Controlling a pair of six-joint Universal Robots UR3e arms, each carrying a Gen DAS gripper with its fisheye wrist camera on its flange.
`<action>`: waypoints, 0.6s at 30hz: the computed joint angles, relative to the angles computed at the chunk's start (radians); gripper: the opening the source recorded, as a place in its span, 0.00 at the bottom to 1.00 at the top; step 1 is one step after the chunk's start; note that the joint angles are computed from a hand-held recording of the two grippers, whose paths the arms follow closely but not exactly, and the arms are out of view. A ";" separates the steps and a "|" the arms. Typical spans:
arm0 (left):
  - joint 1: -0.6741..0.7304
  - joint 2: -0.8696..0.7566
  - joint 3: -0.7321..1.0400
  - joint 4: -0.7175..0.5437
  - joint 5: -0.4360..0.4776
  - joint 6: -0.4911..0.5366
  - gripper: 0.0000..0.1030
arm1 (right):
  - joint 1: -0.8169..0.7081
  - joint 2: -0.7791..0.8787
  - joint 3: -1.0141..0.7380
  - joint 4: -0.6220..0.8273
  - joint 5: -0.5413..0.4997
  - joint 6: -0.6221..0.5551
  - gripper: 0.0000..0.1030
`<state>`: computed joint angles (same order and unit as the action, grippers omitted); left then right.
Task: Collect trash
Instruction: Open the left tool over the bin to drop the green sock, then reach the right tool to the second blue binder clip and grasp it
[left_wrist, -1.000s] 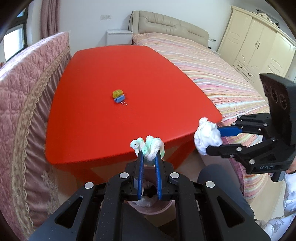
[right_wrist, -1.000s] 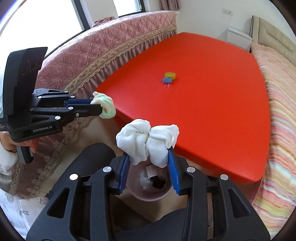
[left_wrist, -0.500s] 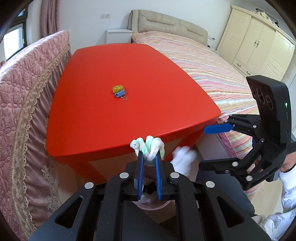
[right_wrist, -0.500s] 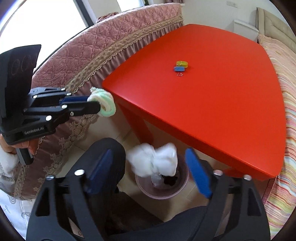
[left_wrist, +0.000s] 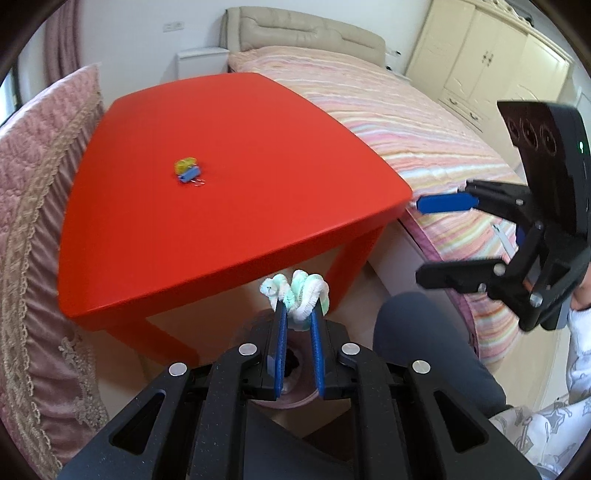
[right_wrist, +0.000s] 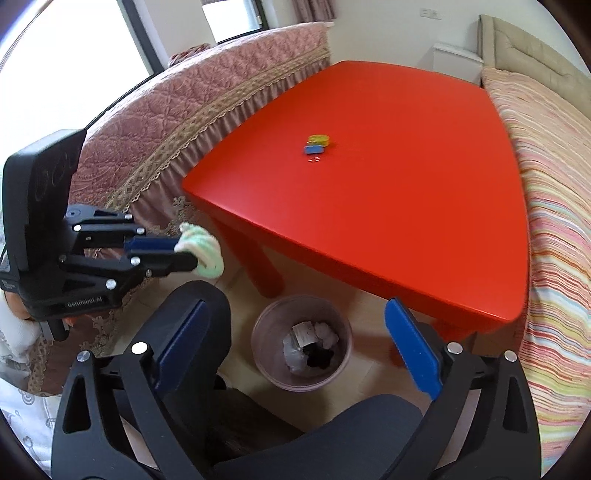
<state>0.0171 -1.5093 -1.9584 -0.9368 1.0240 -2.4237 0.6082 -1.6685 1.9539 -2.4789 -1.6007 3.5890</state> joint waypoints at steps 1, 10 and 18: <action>-0.003 -0.001 -0.001 0.000 -0.002 0.000 0.17 | -0.002 -0.010 0.007 0.001 0.000 0.002 0.92; -0.008 -0.024 -0.014 0.056 0.003 -0.054 0.84 | 0.004 -0.038 0.039 -0.014 -0.009 0.019 0.94; 0.007 -0.010 -0.031 0.111 0.035 -0.101 0.93 | 0.018 -0.015 0.035 -0.036 -0.021 0.040 0.97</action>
<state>0.0238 -1.5198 -1.9891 -0.8253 1.0588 -2.5245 0.6259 -1.6831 1.9892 -2.5146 -1.6214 3.6287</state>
